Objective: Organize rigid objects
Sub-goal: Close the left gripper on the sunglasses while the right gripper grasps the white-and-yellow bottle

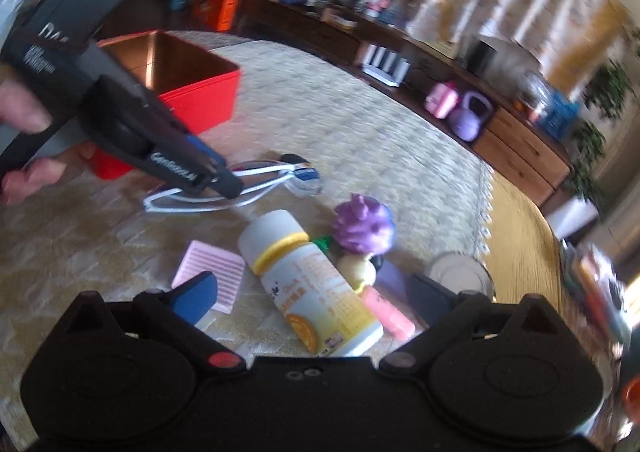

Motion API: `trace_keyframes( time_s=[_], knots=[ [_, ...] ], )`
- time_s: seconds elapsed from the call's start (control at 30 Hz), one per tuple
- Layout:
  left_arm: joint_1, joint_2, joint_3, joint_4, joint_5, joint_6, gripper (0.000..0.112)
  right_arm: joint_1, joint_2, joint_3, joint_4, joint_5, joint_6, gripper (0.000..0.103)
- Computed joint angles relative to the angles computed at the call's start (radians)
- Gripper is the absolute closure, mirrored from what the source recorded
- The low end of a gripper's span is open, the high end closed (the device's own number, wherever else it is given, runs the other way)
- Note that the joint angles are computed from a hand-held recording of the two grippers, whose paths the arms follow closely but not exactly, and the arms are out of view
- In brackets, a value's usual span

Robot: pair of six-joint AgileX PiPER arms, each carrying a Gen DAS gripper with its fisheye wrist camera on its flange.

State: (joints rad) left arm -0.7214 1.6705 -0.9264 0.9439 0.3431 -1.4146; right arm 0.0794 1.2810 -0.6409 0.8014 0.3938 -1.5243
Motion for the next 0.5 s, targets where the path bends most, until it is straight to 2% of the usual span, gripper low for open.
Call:
trace_keyframes(
  time_s=[0.23, 0.37, 0.5],
  knots=[
    [0.004, 0.006, -0.001, -0.026, -0.013, 0.032, 0.09, 0.04, 0.162, -0.152, -0.191, 0.103, 0.044, 0.025],
    [0.006, 0.011, -0.001, -0.032, -0.021, 0.051, 0.09, 0.023, 0.219, -0.187, -0.171, 0.141, 0.002, 0.027],
    [0.01, 0.01, 0.0, -0.039, -0.029, 0.058, 0.09, -0.01, 0.238, -0.217, -0.155, 0.208, 0.007, 0.034]
  ],
)
